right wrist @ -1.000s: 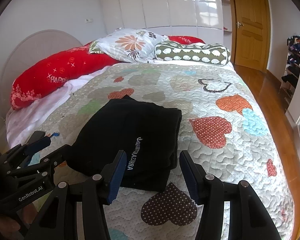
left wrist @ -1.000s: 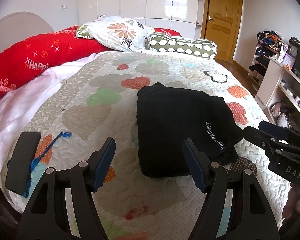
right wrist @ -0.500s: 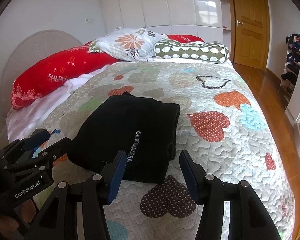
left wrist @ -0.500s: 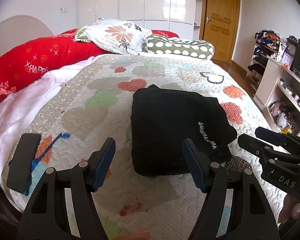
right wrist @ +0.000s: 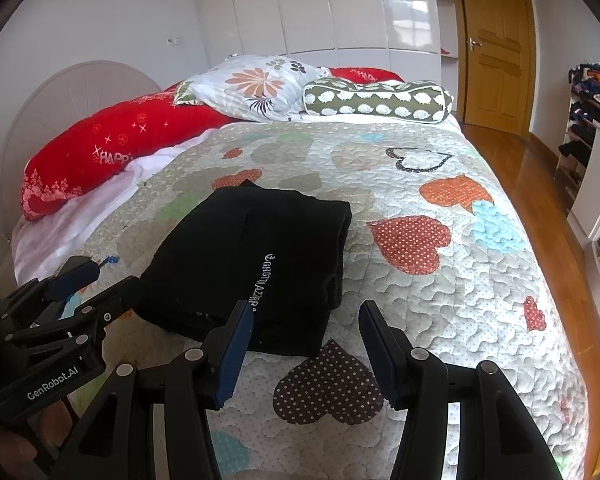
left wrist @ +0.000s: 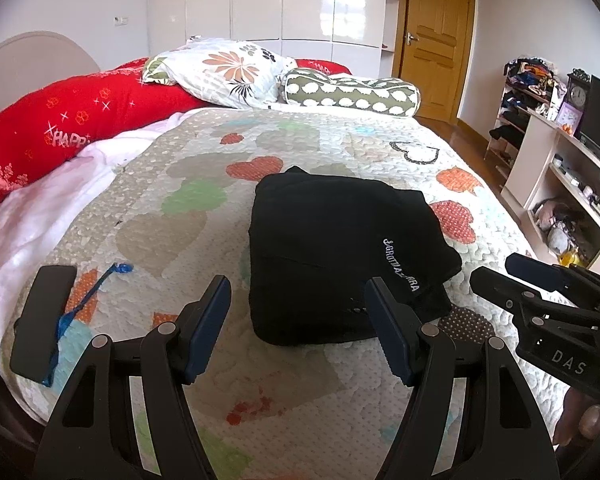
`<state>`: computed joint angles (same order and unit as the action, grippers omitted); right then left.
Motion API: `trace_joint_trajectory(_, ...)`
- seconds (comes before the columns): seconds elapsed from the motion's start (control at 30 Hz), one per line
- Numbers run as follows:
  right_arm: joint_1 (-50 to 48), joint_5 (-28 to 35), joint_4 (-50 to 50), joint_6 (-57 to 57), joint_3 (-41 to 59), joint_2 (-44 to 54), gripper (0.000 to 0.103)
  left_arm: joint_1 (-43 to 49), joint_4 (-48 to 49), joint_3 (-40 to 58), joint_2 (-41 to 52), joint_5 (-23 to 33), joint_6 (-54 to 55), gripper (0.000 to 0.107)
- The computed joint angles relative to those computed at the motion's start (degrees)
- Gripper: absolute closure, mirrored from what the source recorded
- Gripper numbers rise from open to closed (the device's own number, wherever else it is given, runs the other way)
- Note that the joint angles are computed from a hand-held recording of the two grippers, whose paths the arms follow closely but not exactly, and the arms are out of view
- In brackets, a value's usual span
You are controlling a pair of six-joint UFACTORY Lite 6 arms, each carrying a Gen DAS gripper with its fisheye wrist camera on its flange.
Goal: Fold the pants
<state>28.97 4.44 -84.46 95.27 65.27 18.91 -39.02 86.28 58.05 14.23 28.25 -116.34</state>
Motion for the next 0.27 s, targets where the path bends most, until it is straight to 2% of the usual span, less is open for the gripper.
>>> trace_joint_trajectory(0.27, -0.5, -0.4, -5.3, 5.3, -1.0, -0.5, 0.050, 0.0, 2.6, -1.9, -1.6, -0.6, -3.2, 0.037)
